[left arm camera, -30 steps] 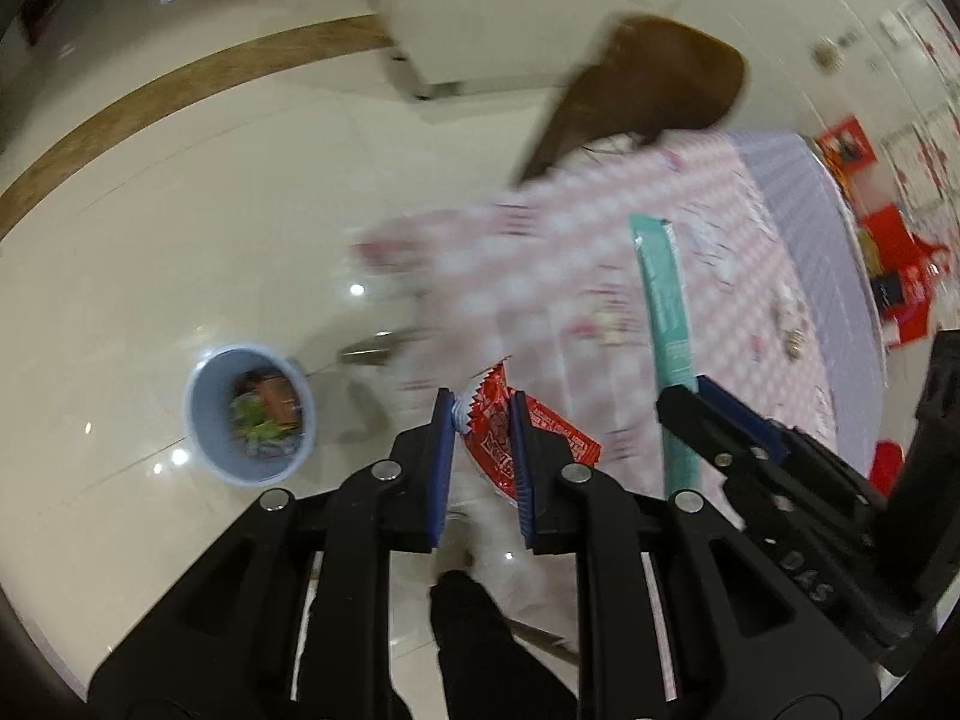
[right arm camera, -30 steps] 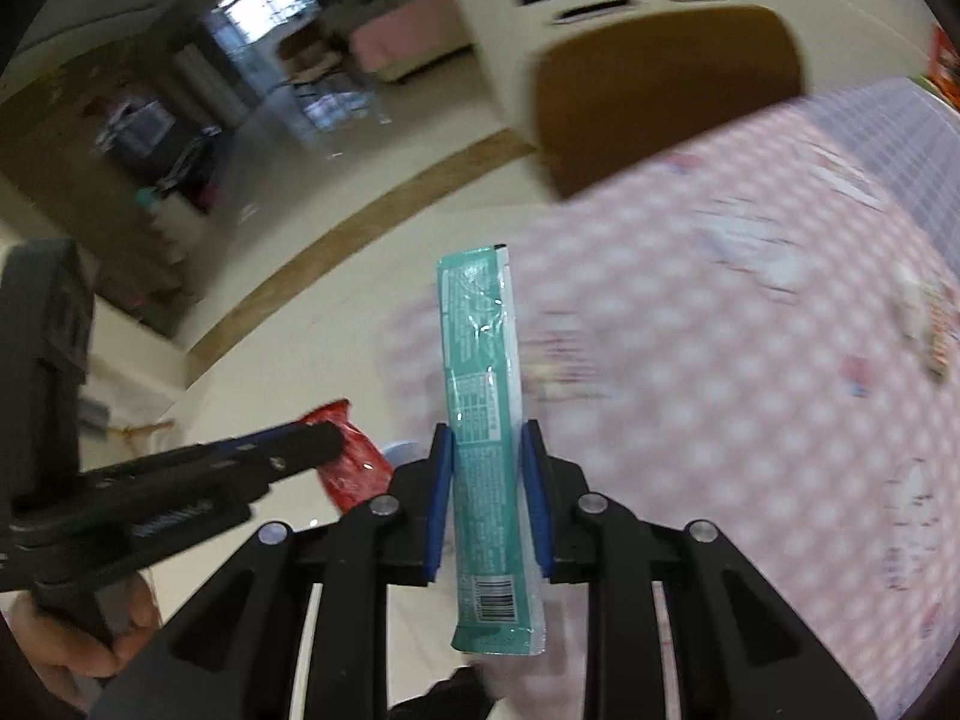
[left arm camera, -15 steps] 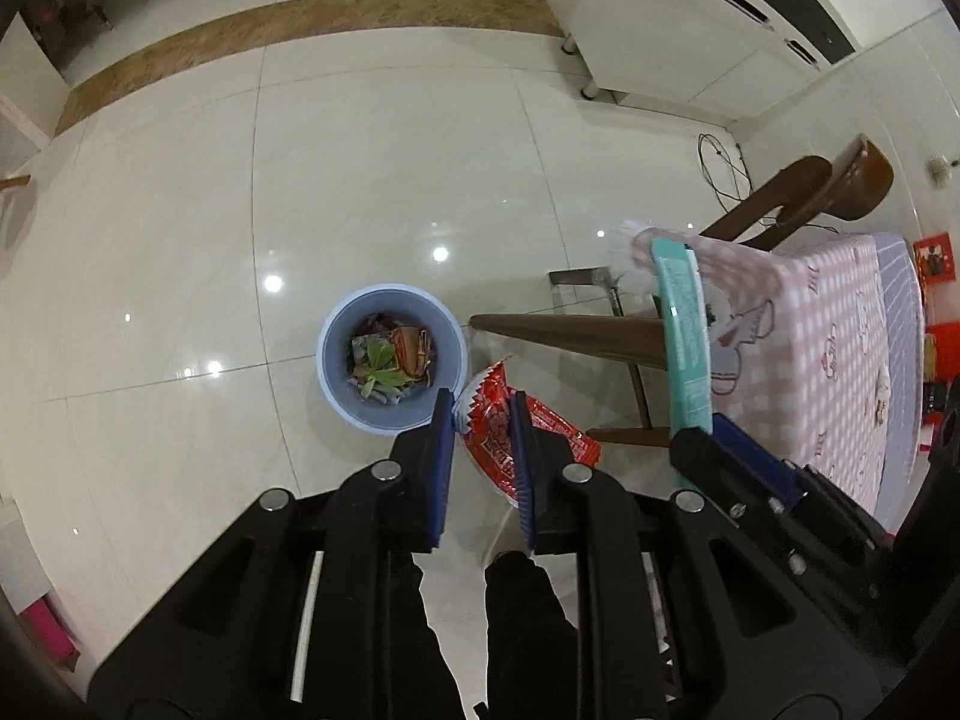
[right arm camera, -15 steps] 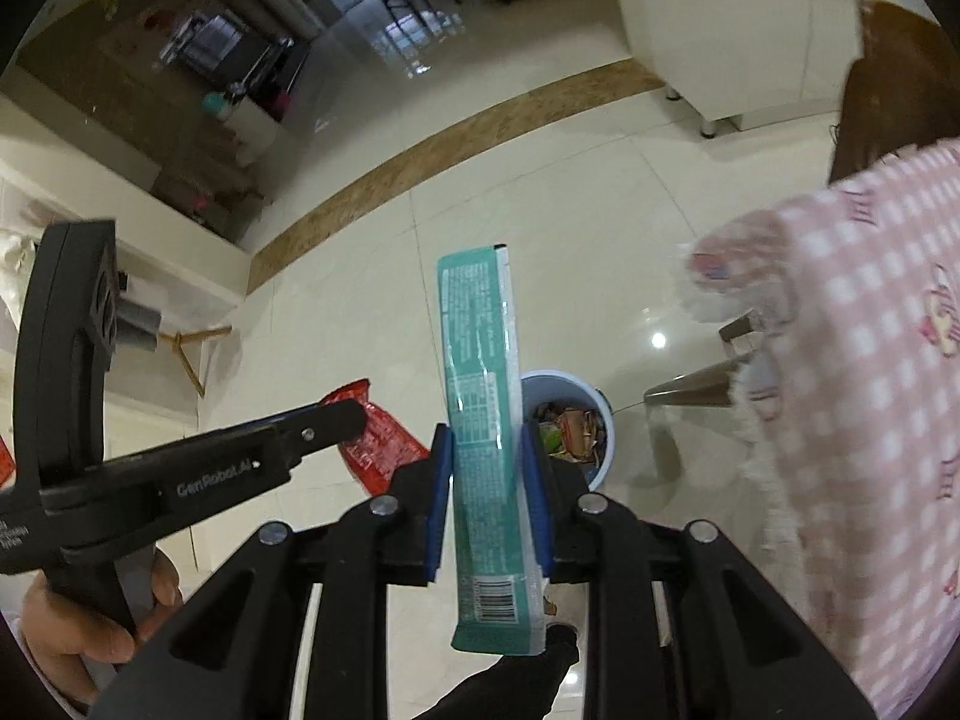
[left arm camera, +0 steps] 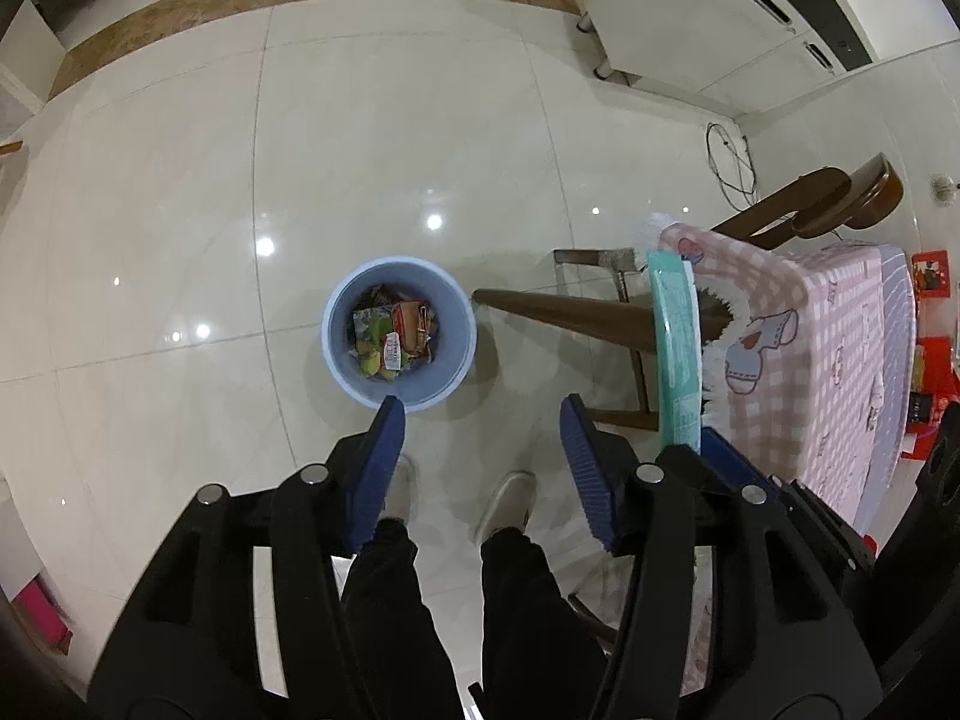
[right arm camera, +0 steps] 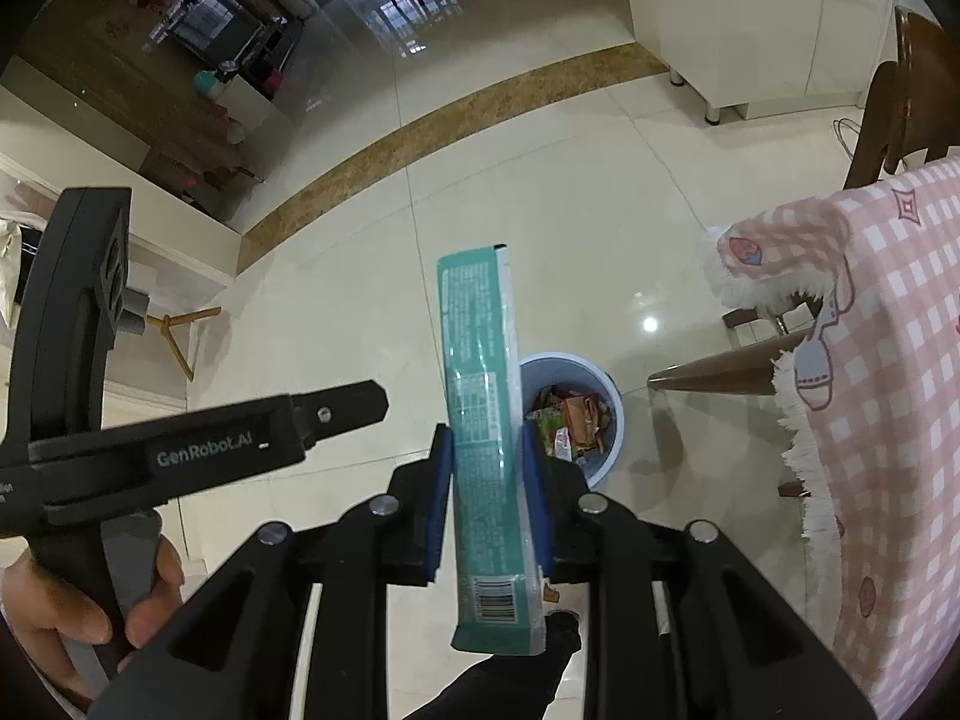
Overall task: Collect trash
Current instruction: 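Open the left gripper to drop the red wrapper while the right drops the teal tube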
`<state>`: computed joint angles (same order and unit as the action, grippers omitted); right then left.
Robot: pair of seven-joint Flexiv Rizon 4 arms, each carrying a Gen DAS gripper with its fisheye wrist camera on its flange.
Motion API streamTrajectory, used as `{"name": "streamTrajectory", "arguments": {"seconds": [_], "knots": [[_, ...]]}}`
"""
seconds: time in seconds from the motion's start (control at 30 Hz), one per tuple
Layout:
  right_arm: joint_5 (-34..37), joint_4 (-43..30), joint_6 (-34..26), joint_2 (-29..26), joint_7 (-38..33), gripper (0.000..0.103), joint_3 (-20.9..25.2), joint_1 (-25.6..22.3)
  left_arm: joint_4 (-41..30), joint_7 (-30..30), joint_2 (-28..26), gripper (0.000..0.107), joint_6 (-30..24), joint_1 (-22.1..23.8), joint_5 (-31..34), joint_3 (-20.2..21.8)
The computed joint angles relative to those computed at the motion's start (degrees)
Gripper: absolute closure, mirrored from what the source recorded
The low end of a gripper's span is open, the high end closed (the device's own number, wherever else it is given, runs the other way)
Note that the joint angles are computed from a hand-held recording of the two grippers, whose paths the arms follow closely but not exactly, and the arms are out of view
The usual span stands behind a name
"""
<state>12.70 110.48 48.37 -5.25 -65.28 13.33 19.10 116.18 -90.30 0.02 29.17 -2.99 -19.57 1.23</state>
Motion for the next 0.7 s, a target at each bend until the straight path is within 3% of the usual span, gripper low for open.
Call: {"name": "streamTrajectory", "arguments": {"seconds": [0.3, 0.57, 0.63, 0.7], "knots": [[0.3, -0.9, 0.0, -2.3, -0.2, 0.08, 0.5, 0.6, 1.3, -0.7, 2.0, 0.052, -1.5, 1.4, 0.9, 1.3], [0.4, -2.8, 0.2, -4.2, -0.1, 0.075, 1.1, 1.4, 2.2, -2.0, 3.9, 0.044, -1.8, 3.2, 2.5, 2.4], [1.5, -3.8, -0.2, -5.0, -0.7, 0.07, 1.3, 1.3, 2.4, -2.4, 4.2, 0.044, -1.9, 3.6, 2.7, 2.6], [1.1, -4.0, -0.1, -5.3, -0.1, 0.057, 1.3, 1.4, 2.4, -2.9, 4.7, 0.044, -2.0, 3.9, 2.9, 2.7]]}}
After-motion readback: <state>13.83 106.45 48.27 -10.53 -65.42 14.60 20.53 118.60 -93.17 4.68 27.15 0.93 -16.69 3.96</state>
